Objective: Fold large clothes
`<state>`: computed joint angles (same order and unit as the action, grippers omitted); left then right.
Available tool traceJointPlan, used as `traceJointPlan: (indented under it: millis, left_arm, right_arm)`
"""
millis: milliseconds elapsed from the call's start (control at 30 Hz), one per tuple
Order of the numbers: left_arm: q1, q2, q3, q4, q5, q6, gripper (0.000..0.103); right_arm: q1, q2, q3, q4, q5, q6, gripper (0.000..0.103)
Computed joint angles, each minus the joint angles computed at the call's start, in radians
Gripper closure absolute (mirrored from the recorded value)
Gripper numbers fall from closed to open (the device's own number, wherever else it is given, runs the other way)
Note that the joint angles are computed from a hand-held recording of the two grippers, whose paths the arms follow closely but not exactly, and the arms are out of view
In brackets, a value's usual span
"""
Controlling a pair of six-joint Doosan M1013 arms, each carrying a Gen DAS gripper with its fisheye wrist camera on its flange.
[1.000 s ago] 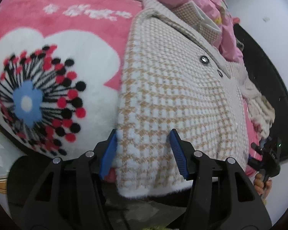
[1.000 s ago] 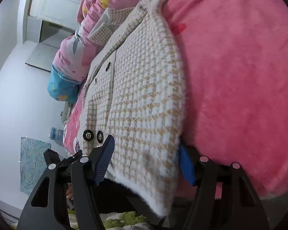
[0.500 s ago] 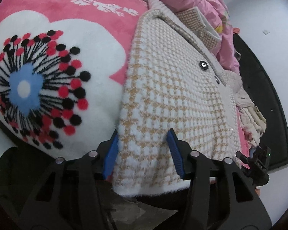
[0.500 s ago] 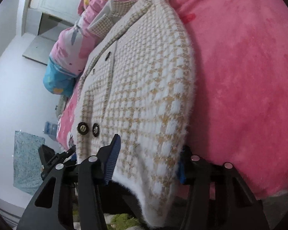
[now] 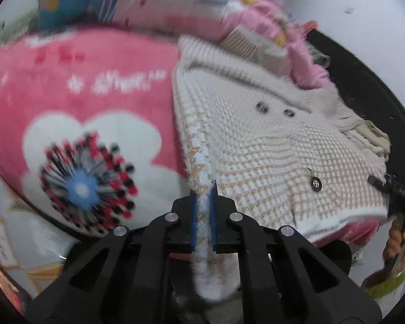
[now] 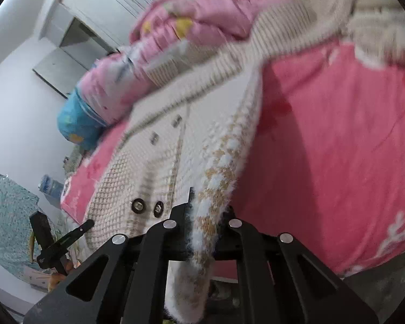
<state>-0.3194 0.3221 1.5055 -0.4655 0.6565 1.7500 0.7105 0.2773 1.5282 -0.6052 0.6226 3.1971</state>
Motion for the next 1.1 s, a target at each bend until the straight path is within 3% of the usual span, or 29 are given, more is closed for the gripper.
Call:
traceJointPlan:
  millis: [133,267,367,433,467,500,533,600,667,733,933,1100]
  left_arm:
    - [0.041,-0.027,0.011,-0.091,0.069,0.090,0.096]
    - [0.052,-0.039,0.051,-0.044,0.107,0.069,0.095]
    - [0.032,-0.005,0.053,0.134,0.139,-0.095,0.086]
    - [0.014,0.006,0.051,0.257,0.151,-0.204,0.084]
    - [0.012,0.004,0.054,0.275,0.146,-0.219,0.083]
    - [0.017,0.002,0.056,0.256,0.140,-0.208,0.078]
    - [0.024,-0.005,0.061,0.221,0.124,-0.191,0.070]
    - [0.026,-0.017,0.063,0.223,0.090,-0.193,0.064]
    - [0.018,-0.021,0.049,0.238,0.065,-0.200,0.061]
    - [0.011,-0.014,0.024,0.215,0.049,-0.177,0.049]
    - [-0.047,0.040,-0.074,0.229,0.016,-0.129,0.026]
    - [-0.089,0.128,-0.197,0.317,0.033,-0.185,0.023]
  right_arm:
    - [0.029,-0.034,0.027,-0.013,-0.020,0.037,0.095]
    - [0.050,-0.037,0.071,0.074,-0.040,0.031,0.095]
    - [0.029,-0.002,0.071,0.312,0.046,-0.106,0.089]
    - [0.021,0.014,0.056,0.386,0.130,-0.147,0.087]
    - [0.024,0.014,0.051,0.368,0.160,-0.138,0.085]
    - [0.032,0.010,0.044,0.327,0.194,-0.119,0.076]
    - [0.038,0.007,0.039,0.290,0.215,-0.101,0.061]
    - [0.053,0.001,0.017,0.186,0.285,-0.065,0.046]
    - [0.057,0.005,-0.015,0.129,0.349,-0.077,0.040]
    - [0.058,0.014,-0.046,0.078,0.382,-0.076,0.032]
    - [0.005,0.005,-0.046,0.008,0.321,-0.040,0.027]
    - [-0.073,-0.013,-0.021,-0.045,0.243,0.035,0.027]
